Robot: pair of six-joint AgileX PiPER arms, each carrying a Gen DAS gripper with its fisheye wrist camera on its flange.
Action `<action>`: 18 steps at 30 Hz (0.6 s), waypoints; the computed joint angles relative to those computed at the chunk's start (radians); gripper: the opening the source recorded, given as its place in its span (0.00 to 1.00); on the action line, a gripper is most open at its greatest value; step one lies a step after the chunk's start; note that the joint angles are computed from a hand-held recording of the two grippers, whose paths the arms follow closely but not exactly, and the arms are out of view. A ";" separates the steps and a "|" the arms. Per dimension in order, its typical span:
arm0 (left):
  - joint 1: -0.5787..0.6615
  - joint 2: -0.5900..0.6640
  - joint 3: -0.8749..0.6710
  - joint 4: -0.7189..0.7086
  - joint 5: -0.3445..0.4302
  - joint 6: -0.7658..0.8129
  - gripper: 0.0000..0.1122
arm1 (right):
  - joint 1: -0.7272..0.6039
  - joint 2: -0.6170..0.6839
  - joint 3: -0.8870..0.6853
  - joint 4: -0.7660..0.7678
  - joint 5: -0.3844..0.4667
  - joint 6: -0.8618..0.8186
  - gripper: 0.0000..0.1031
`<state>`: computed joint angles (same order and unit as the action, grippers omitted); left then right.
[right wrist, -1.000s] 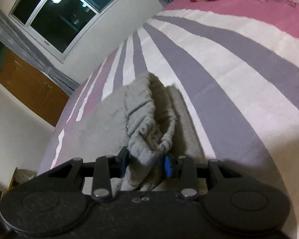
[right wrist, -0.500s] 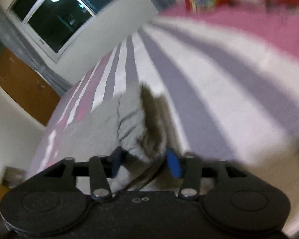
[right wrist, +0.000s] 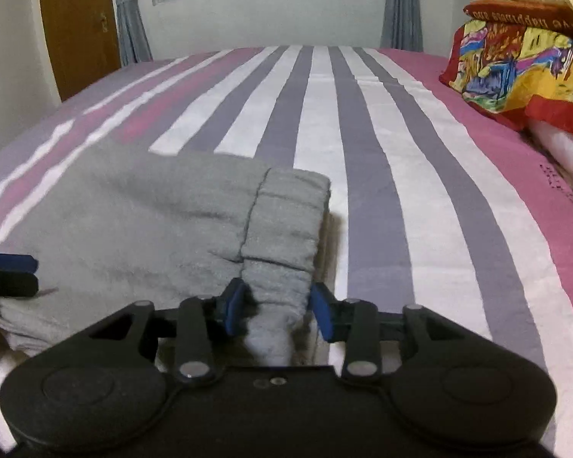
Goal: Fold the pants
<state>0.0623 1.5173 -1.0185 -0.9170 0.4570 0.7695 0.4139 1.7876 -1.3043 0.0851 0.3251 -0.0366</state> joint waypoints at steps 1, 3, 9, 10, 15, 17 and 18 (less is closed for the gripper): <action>0.005 0.006 -0.009 -0.056 -0.011 0.063 0.52 | 0.004 -0.013 0.014 0.021 -0.037 -0.023 0.35; 0.001 0.052 -0.068 -0.156 -0.052 0.112 0.52 | 0.001 0.008 -0.027 0.082 -0.062 -0.085 0.34; -0.036 0.394 -0.520 0.295 0.096 -0.344 0.52 | -0.003 0.249 -0.355 -0.017 0.146 -0.004 0.33; -0.046 0.444 -0.580 0.361 0.128 -0.415 0.52 | -0.005 0.277 -0.389 -0.016 0.171 -0.004 0.34; -0.087 0.383 -0.546 0.422 0.073 -0.436 0.52 | -0.011 0.186 -0.301 0.090 0.099 -0.107 0.35; -0.109 0.353 -0.500 0.486 0.051 -0.486 0.52 | -0.011 0.129 -0.211 0.157 0.024 -0.156 0.37; -0.126 0.364 -0.500 0.565 0.061 -0.540 0.52 | -0.007 0.139 -0.212 0.130 0.035 -0.130 0.37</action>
